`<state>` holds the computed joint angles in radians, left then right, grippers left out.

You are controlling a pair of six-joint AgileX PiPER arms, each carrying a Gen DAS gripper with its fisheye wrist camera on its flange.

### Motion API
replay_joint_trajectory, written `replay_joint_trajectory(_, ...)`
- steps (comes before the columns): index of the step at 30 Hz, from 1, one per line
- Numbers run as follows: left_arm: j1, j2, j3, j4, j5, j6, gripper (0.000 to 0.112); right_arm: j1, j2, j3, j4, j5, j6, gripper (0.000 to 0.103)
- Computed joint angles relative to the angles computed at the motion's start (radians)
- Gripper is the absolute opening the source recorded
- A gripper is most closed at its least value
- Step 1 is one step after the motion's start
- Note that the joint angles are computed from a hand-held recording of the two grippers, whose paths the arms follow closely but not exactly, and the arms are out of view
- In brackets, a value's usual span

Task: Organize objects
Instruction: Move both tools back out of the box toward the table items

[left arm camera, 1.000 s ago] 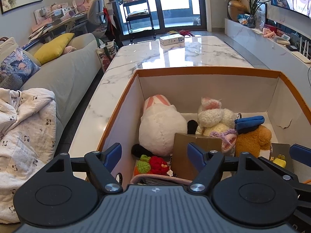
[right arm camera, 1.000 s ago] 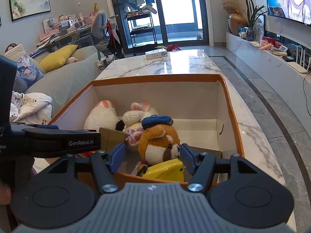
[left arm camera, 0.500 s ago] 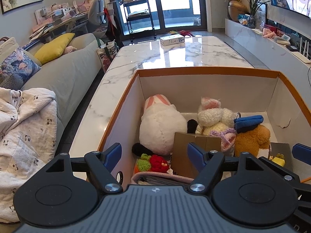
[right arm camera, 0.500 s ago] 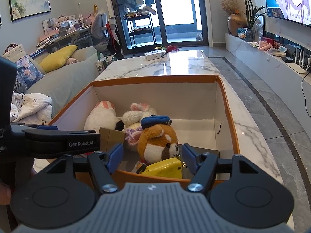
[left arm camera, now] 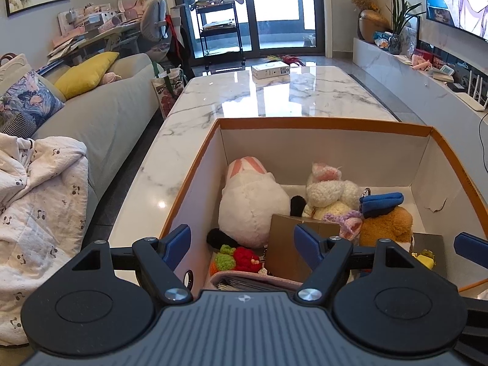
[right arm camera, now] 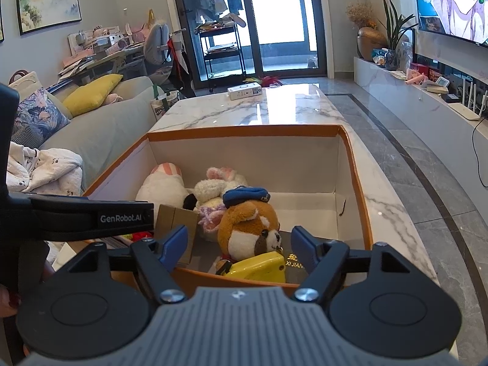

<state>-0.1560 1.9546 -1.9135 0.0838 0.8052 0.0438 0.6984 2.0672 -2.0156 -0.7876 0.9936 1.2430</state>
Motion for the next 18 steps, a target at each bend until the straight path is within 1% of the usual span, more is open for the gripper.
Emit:
replay_joint_trajectory(8, 0.008, -0.042, 0.035, -0.005, -0.014, 0.009, 0.088, 0.023, -0.019, 0.004, -0.023, 0.02, 0.013, 0.08)
replay_joint_trajectory(18, 0.026, -0.124, 0.129, -0.029, -0.047, 0.046, 0.088, 0.067, -0.046, 0.017, -0.051, 0.054, 0.015, 0.081)
